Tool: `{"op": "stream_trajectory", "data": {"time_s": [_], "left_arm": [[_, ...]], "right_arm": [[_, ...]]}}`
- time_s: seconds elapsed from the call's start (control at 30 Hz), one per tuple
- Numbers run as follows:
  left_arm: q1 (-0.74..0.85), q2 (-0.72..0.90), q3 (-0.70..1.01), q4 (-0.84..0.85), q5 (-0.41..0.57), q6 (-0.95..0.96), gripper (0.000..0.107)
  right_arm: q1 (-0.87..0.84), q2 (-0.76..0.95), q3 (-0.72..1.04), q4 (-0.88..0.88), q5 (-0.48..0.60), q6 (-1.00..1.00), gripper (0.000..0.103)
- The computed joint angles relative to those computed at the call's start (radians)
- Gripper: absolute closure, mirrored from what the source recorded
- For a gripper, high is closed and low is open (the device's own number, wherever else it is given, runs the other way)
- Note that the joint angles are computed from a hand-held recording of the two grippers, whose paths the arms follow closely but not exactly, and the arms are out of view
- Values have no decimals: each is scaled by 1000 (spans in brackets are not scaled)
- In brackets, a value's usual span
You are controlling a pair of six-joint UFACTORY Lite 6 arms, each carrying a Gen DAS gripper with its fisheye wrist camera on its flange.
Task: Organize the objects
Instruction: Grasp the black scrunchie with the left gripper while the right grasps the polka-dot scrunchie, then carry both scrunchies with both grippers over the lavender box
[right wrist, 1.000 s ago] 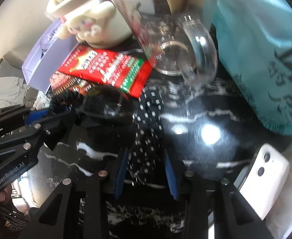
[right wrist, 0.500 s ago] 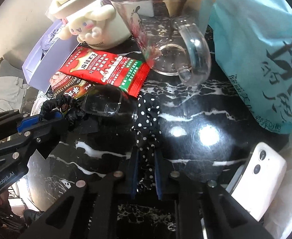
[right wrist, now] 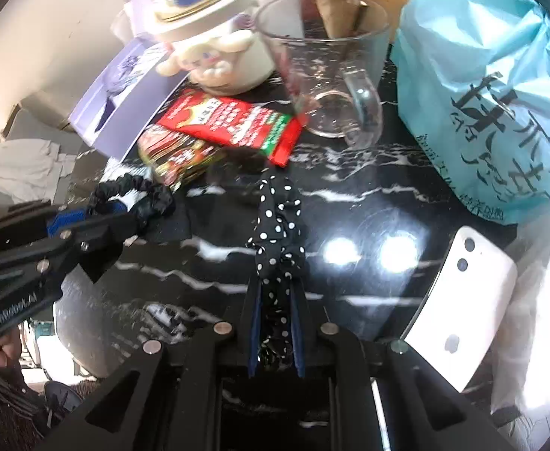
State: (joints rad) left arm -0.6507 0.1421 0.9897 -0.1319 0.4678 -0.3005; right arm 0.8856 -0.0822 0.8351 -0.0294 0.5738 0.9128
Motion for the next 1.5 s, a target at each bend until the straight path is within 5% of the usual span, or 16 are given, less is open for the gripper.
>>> {"op": "stream_trajectory", "data": {"time_s": [0.43, 0.93, 1.3, 1.5], "left_arm": [[-22, -258, -90, 109, 122, -149, 95], [71, -710, -309, 213, 344, -309, 95], [330, -973, -394, 160, 526, -158, 95], [623, -1009, -385, 44, 575, 123, 95]], "right_arm": [[125, 68, 217, -57, 117, 10, 90], [220, 392, 671, -2, 210, -197, 90], [251, 671, 1068, 50, 312, -331, 90], [249, 845, 1345, 55, 419, -365, 90]]}}
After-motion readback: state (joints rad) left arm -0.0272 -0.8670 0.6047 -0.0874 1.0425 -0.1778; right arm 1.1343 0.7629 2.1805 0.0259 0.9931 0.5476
